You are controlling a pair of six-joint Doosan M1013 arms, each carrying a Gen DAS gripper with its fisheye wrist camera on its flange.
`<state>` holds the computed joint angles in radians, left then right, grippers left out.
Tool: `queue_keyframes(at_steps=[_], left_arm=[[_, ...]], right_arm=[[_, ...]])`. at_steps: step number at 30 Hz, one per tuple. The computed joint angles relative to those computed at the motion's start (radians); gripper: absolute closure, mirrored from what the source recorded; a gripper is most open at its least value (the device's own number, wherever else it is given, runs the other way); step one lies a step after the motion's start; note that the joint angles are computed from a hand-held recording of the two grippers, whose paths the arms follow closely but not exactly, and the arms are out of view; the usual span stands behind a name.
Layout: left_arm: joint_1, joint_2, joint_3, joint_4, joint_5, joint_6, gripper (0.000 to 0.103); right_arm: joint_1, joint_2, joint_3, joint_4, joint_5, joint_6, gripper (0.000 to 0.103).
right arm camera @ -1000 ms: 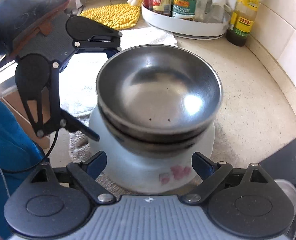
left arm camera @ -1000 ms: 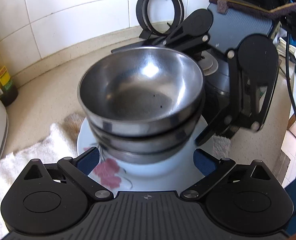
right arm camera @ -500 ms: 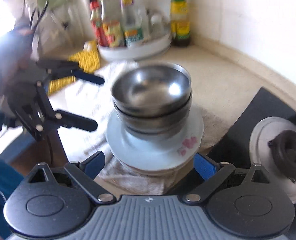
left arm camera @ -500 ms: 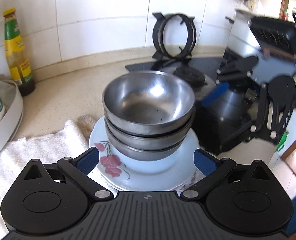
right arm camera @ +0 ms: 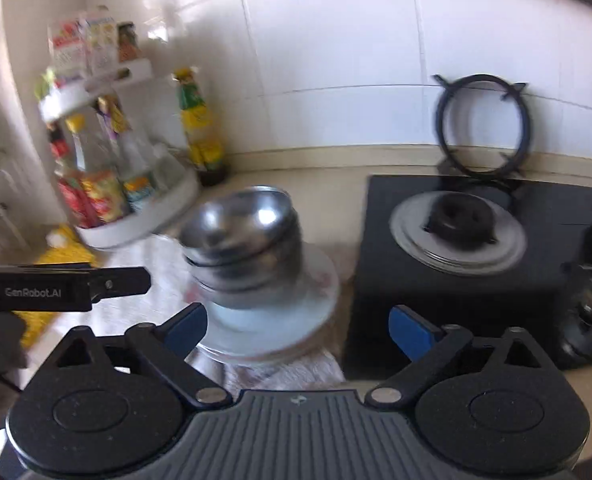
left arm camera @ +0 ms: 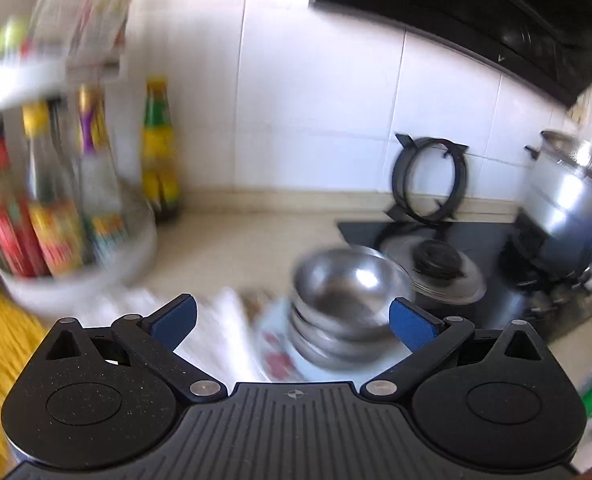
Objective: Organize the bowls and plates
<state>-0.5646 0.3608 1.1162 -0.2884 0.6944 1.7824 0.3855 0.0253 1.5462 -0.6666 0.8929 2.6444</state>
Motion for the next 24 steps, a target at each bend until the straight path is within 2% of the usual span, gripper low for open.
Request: queue_keyframes(at_steps=[1,4,6,8,12,16,24], left_arm=[[-0.002,0.005,-0.003,0.007,0.030,-0.036,0.000],[-0.031,0.021,-0.016,0.166,0.104,-0.202,0.000],[-0.044,0.016,-0.001,0.240,0.108,-0.276,0.000],[-0.048,0.011,0.008,0.274,0.121,-0.331,0.000],[-0.063,0.008,0.018,0.361,0.141,-0.409,0.000],[-0.065,0.007,0.018,0.370,0.156,-0.438,0.000],[-0.071,0.005,0.018,0.405,0.170,-0.472,0.000]], right_arm=[[0.020,0.015,-0.010,-0.049,0.052,0.043,0.004],[0.051,0.048,-0.050,-0.101,0.193,0.108,0.003],[0.058,0.055,-0.061,-0.116,0.229,0.147,0.003],[0.065,0.075,-0.099,-0.113,0.306,0.157,0.003],[0.064,0.097,-0.129,-0.093,0.355,0.158,0.003],[0.076,0.117,-0.153,-0.103,0.390,0.136,0.003],[0.073,0.121,-0.162,-0.073,0.389,0.126,0.003]])
